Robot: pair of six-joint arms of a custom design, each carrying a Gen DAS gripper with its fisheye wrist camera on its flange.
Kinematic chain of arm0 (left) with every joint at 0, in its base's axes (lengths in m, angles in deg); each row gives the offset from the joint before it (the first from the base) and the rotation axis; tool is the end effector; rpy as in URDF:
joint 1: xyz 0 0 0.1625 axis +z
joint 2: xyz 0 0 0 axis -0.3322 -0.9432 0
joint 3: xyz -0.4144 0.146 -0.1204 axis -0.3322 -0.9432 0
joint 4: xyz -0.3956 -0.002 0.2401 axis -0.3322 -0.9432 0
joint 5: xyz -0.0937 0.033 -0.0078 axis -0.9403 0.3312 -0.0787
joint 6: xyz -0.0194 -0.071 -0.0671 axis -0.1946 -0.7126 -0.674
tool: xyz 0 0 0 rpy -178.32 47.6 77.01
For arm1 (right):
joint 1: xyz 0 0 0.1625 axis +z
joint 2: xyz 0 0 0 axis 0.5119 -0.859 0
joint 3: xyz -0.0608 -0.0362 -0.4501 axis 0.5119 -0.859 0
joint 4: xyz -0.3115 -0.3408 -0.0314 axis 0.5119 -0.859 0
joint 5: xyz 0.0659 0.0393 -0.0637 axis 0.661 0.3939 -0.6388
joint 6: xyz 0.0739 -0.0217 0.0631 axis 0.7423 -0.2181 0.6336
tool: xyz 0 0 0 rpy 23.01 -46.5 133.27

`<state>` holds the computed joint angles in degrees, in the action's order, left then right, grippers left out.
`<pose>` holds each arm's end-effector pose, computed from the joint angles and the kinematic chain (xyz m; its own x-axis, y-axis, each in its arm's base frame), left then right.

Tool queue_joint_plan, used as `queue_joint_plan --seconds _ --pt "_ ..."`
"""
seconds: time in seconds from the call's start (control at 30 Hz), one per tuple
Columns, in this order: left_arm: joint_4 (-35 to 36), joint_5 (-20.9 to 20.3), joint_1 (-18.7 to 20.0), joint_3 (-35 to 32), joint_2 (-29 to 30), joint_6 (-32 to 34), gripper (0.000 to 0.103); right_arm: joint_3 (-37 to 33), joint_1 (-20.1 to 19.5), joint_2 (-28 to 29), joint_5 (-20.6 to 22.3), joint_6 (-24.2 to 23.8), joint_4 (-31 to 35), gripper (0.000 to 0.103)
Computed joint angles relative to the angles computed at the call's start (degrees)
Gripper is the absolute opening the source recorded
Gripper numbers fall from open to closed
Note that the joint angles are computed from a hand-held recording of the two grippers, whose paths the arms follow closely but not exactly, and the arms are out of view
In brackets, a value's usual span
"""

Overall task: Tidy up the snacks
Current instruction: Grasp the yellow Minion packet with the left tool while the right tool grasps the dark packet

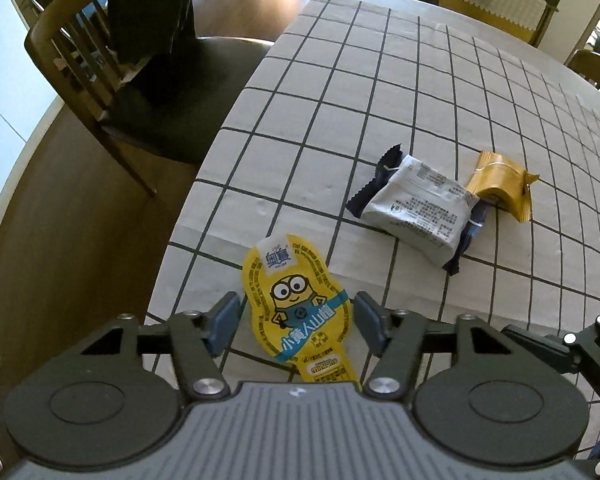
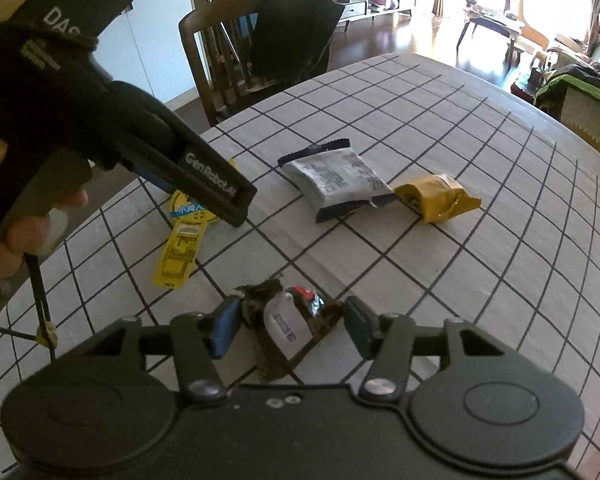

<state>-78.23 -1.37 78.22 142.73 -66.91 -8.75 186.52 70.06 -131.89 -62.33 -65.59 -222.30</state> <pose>-0.1892 -0.7086 0.1445 -0.7022 0.1247 -0.7010 0.3326 0.9280 -0.1680 0.2071 -0.6192 0.1047 -0.7008 -0.4022 0.5891 -0.6031 0.7752 -0.1882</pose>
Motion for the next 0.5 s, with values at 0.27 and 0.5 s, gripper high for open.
queue_joint_plan --seconds 0.27,0.5 --pt "-1.60 -1.44 -0.14 1.32 -1.12 3.09 0.052 0.01 0.16 0.35 -0.88 0.34 -1.14 0.044" --pt "-2.36 -3.69 0.35 2.55 -2.73 4.63 0.052 1.20 0.33 -0.43 -1.58 3.77 -2.76 0.037"
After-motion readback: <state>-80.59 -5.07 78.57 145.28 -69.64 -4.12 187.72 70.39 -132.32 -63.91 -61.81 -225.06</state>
